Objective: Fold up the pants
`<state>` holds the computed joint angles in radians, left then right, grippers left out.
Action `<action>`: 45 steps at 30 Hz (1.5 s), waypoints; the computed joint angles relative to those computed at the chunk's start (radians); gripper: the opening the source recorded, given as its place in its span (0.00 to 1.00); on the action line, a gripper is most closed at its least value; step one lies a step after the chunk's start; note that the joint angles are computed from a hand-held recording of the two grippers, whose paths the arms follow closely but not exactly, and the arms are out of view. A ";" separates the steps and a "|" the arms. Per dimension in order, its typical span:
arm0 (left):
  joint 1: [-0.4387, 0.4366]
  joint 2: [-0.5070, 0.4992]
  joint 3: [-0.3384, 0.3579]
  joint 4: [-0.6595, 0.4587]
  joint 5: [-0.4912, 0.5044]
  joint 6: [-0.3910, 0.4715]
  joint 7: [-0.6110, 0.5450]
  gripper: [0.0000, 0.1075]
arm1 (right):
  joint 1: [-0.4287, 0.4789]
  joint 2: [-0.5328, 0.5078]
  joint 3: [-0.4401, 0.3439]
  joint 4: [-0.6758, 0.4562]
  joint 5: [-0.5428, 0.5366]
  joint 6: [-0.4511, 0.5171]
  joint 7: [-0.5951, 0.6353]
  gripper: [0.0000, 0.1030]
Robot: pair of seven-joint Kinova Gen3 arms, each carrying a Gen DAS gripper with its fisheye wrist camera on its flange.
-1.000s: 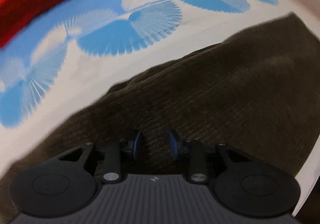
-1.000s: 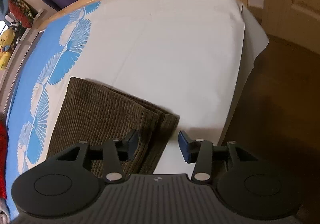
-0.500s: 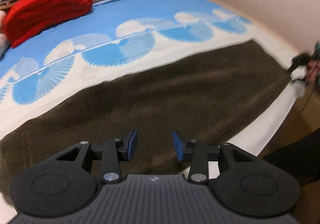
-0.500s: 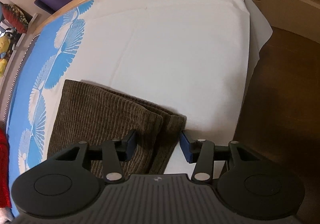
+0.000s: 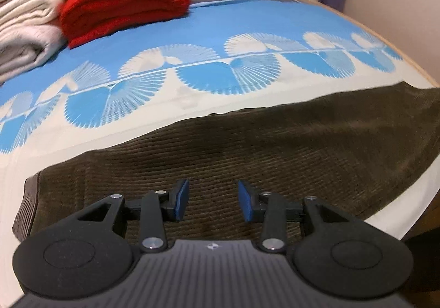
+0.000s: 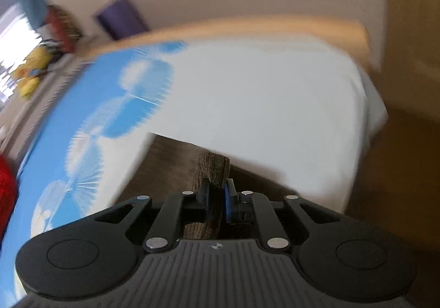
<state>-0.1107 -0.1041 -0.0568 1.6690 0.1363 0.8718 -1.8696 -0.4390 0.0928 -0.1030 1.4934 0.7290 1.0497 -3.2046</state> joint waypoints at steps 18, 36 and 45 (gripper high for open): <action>-0.096 0.022 -0.080 -0.042 0.144 0.098 -0.144 0.41 | 0.044 -0.063 0.010 0.141 -0.059 -0.056 -0.075 0.11; -0.007 0.083 0.025 -0.044 -0.009 0.040 -0.052 0.41 | 0.267 -0.046 0.058 0.257 -0.448 -0.329 0.132 0.49; -0.032 0.066 -0.005 -0.038 0.000 0.039 -0.056 0.41 | 0.113 -0.046 0.075 0.177 -0.229 -0.182 -0.099 0.24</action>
